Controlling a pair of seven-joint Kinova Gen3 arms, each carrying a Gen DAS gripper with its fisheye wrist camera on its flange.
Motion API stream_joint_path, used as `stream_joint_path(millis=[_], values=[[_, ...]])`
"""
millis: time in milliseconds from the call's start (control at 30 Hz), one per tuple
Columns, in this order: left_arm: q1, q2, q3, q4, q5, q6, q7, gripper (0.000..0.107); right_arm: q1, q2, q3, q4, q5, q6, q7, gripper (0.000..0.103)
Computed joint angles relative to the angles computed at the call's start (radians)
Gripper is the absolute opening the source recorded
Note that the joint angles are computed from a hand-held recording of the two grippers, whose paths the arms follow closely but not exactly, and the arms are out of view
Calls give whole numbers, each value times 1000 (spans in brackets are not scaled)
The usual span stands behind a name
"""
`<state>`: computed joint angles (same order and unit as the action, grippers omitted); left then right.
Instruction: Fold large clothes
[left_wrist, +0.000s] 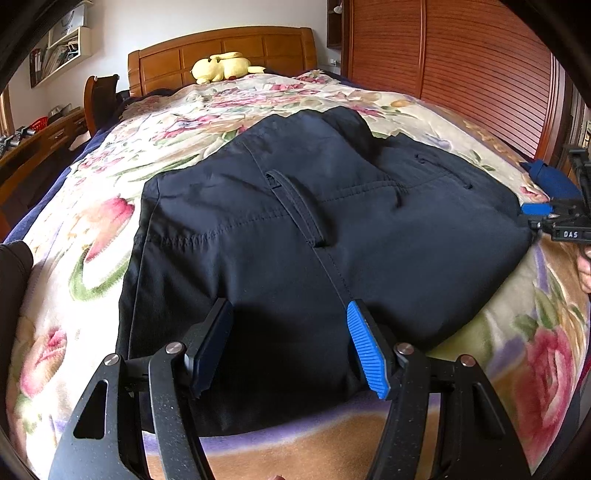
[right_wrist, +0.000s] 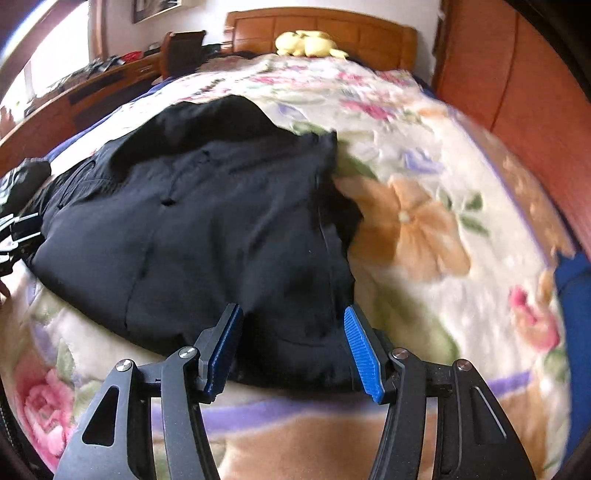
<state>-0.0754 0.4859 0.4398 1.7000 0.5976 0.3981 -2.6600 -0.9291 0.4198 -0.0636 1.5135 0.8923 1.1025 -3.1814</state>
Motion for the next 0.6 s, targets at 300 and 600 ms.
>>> stream_joint_path(millis=[300,600], values=[[-17,4,15,4,19,-4,-21,65,16,-28,14,97,40,-112,-211,79],[24,-4,-36,-23,-11,40,23,66,35,-33,-3,121,62,-139,-239,79]])
